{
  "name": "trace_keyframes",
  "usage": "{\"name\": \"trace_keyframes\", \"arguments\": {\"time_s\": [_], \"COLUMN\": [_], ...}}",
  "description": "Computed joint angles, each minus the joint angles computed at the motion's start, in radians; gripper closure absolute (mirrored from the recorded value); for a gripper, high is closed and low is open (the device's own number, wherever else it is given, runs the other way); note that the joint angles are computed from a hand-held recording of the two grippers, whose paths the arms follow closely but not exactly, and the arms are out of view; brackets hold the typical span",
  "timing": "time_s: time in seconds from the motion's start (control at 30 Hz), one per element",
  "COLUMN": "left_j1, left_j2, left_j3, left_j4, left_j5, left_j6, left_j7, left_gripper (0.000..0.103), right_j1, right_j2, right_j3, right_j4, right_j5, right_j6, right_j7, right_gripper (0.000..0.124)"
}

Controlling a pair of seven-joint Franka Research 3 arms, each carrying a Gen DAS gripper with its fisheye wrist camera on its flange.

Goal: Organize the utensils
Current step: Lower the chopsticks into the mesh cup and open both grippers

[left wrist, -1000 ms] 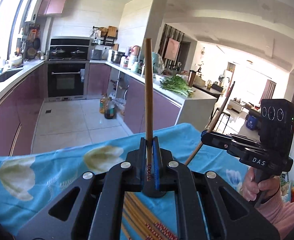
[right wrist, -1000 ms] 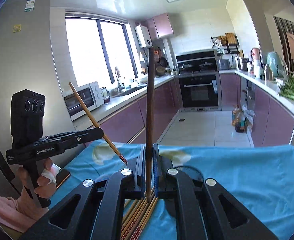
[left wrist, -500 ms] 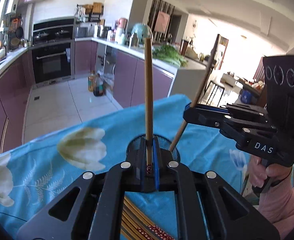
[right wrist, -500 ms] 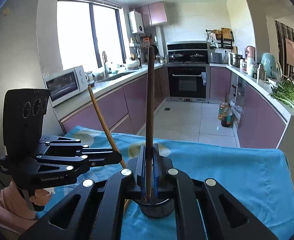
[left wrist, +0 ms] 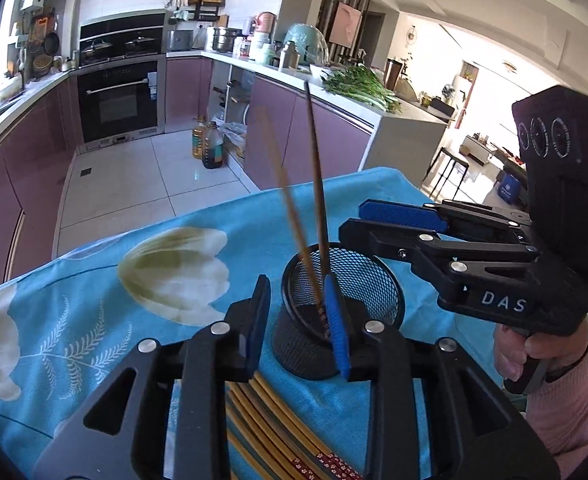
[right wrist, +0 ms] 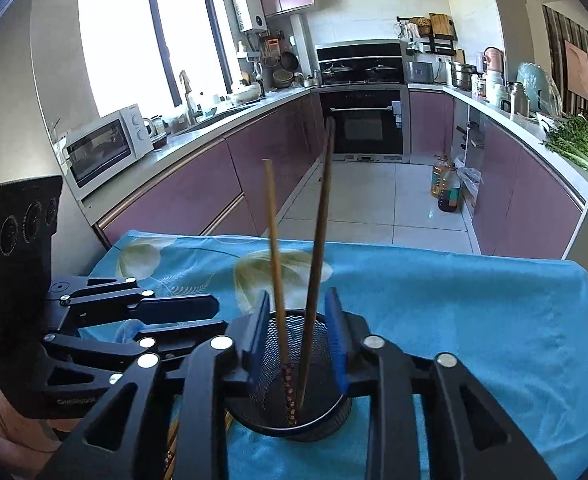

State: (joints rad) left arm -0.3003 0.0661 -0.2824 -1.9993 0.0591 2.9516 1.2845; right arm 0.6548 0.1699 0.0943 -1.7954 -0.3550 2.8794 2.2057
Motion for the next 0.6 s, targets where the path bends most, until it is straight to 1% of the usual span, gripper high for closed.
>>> {"name": "trace_keyframes", "arguments": {"time_s": [0.03,0.1,0.13,0.2,0.23,0.27,0.3,0.33,0.4,0.43,0.47,0.5,0.57,0.6], "left_j1": [-0.004,-0.004,0.003,0.042,0.069,0.088,0.097,0.094,0.086,0.085,0.078,0.07,0.046,0.039], "left_j2": [-0.017,-0.056,-0.079,-0.135,-0.163,-0.187,-0.212,-0.234,-0.271,-0.283,-0.293,-0.299,-0.3,-0.297], "left_j3": [0.013,0.034,0.04,0.032,0.02,0.011,0.009,0.016,0.026,0.027,0.032,0.039,0.056,0.06], "left_j4": [-0.022,-0.068,-0.093,-0.146,-0.173,-0.197,-0.223,-0.249,-0.3,-0.318,-0.338,-0.356,-0.39,-0.402], "left_j5": [0.046,0.168,0.236,0.42,0.499,0.542,0.555,0.539,0.501,0.486,0.465,0.441,0.379,0.356], "left_j6": [0.018,0.044,0.058,0.074,0.078,0.079,0.08,0.08,0.063,0.048,0.034,0.028,0.022,0.017], "left_j7": [-0.048,-0.169,-0.234,-0.409,-0.481,-0.523,-0.538,-0.526,-0.496,-0.485,-0.466,-0.447,-0.402,-0.385], "left_gripper": [0.072,0.071,0.067,0.062,0.06,0.06,0.058,0.058,0.057,0.057,0.057,0.057,0.057,0.057], "right_j1": [0.004,0.016,0.024,0.026,0.02,0.012,0.002,-0.01,-0.029,-0.034,-0.039,-0.042,-0.034,-0.031], "right_j2": [-0.006,-0.026,-0.042,-0.073,-0.088,-0.1,-0.114,-0.122,-0.141,-0.147,-0.15,-0.149,-0.138,-0.127], "right_j3": [-0.006,-0.025,-0.036,-0.041,-0.035,-0.025,-0.012,0.006,0.043,0.06,0.079,0.1,0.119,0.13], "right_j4": [-0.013,-0.044,-0.066,-0.104,-0.124,-0.139,-0.162,-0.177,-0.218,-0.234,-0.25,-0.261,-0.263,-0.26], "right_j5": [-0.013,-0.073,-0.122,-0.211,-0.244,-0.267,-0.28,-0.263,-0.204,-0.176,-0.113,-0.023,0.038,0.094], "right_j6": [0.016,0.048,0.072,0.105,0.123,0.136,0.155,0.169,0.195,0.201,0.204,0.199,0.168,0.15], "right_j7": [0.019,0.083,0.124,0.197,0.219,0.234,0.242,0.222,0.154,0.123,0.061,-0.027,-0.086,-0.138], "right_gripper": [0.091,0.085,0.083,0.074,0.073,0.072,0.071,0.069,0.062,0.062,0.061,0.061,0.061,0.061]}}
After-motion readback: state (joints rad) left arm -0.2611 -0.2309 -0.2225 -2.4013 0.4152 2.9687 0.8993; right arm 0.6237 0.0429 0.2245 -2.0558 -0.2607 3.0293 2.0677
